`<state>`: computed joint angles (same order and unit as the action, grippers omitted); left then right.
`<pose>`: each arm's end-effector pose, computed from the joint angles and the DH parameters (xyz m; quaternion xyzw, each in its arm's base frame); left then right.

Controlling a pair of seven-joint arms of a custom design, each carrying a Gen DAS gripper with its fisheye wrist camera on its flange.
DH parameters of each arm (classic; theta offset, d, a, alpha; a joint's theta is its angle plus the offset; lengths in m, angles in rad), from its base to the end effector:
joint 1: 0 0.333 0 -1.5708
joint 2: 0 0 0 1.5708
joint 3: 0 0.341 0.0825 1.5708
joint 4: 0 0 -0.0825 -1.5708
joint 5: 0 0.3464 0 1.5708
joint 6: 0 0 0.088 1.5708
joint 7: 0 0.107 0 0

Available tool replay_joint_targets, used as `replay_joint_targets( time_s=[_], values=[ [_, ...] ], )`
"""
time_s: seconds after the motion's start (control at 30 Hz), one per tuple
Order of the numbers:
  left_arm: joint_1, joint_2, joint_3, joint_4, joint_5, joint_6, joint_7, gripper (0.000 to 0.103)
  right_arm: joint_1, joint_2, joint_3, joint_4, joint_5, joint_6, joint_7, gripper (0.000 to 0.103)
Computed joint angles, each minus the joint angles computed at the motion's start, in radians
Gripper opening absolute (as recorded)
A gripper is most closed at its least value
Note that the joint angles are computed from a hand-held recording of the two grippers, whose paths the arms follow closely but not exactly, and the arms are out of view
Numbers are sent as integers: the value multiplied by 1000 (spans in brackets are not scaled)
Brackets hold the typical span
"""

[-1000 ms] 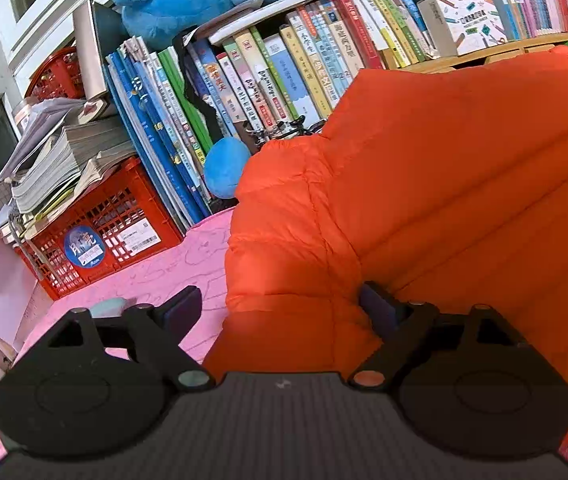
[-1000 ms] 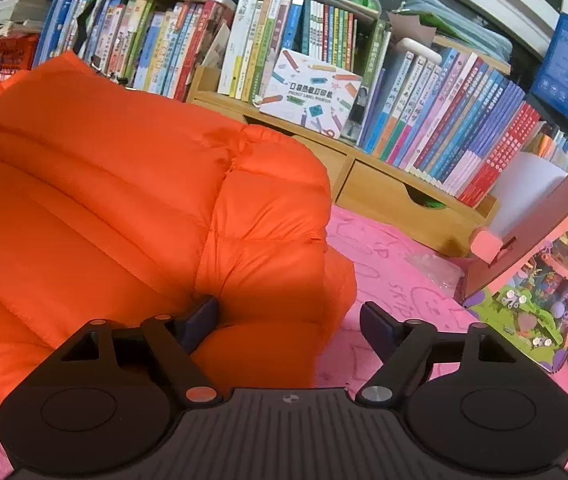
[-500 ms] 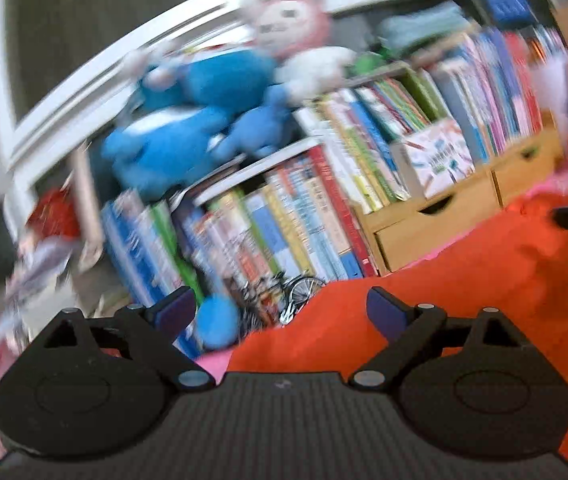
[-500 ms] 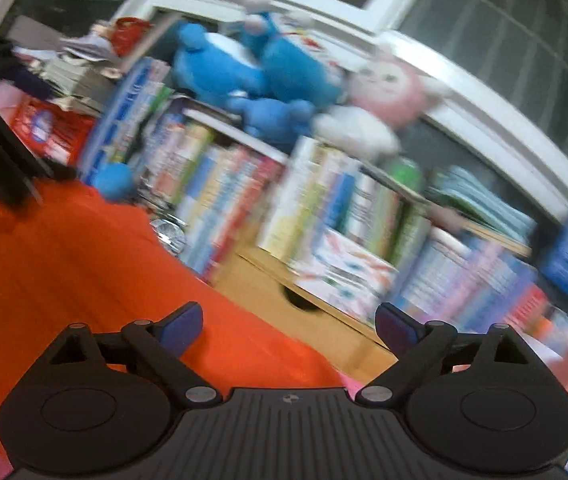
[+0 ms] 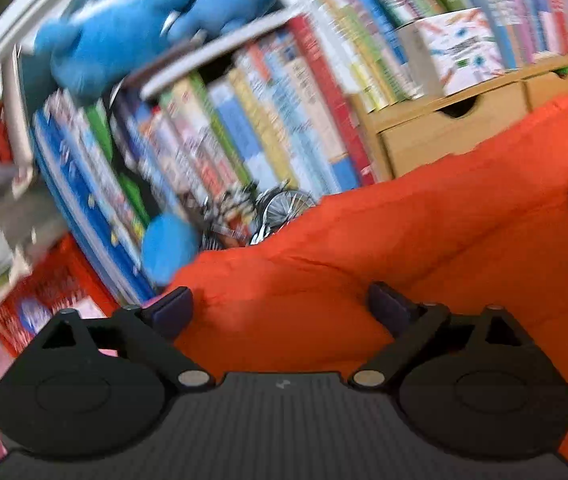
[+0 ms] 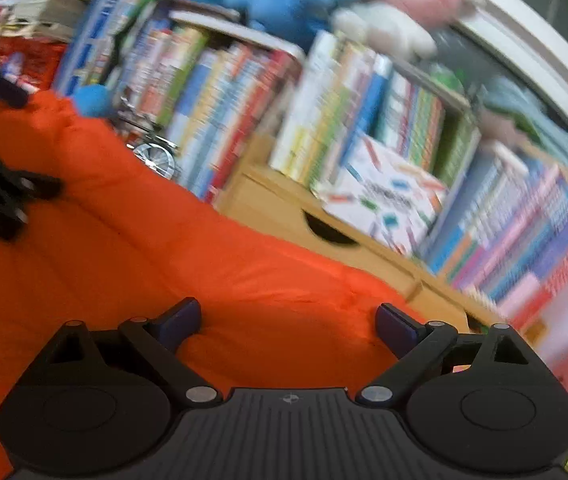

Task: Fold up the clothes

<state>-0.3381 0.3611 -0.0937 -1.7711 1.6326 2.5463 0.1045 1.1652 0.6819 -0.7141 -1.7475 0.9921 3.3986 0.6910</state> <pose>0.5890 -0.2775 0.4355 -0.5231 0.6639 -0.2298 0.4825 0.5883 0.3124 0.4364 -0.7399 0.3926 -0.4544 0.3033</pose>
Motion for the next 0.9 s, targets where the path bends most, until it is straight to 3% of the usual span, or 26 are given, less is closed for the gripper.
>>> replay_joint_targets(
  time_s=[0.27,0.3,0.4,0.53,0.63,0.8,0.83,0.9],
  values=[
    [26,16,15,-8,2,-31,-56,102,74,108,-209,-23,16,-143,204,95],
    [30,20,17,-3,-14,-39,-56,102,69,107,-211,-29,13,-152,226,96],
    [43,29,22,6,-88,-62,-64,103,20,62,-143,-48,-7,-134,243,96],
    [89,33,25,8,-217,20,-49,103,-3,43,-116,-55,-51,-140,284,96],
    [62,37,36,14,-242,-48,-41,103,-29,20,-93,-59,-83,-152,315,96],
    [35,-18,48,-46,-142,-140,30,103,-19,-32,-135,-118,-120,-169,390,97],
    [35,-33,46,-57,-124,-167,43,103,-3,-54,-161,-145,-124,-170,409,97],
    [36,-56,35,-62,-117,-228,37,91,60,-65,-254,-185,-120,-173,479,97]
  ],
)
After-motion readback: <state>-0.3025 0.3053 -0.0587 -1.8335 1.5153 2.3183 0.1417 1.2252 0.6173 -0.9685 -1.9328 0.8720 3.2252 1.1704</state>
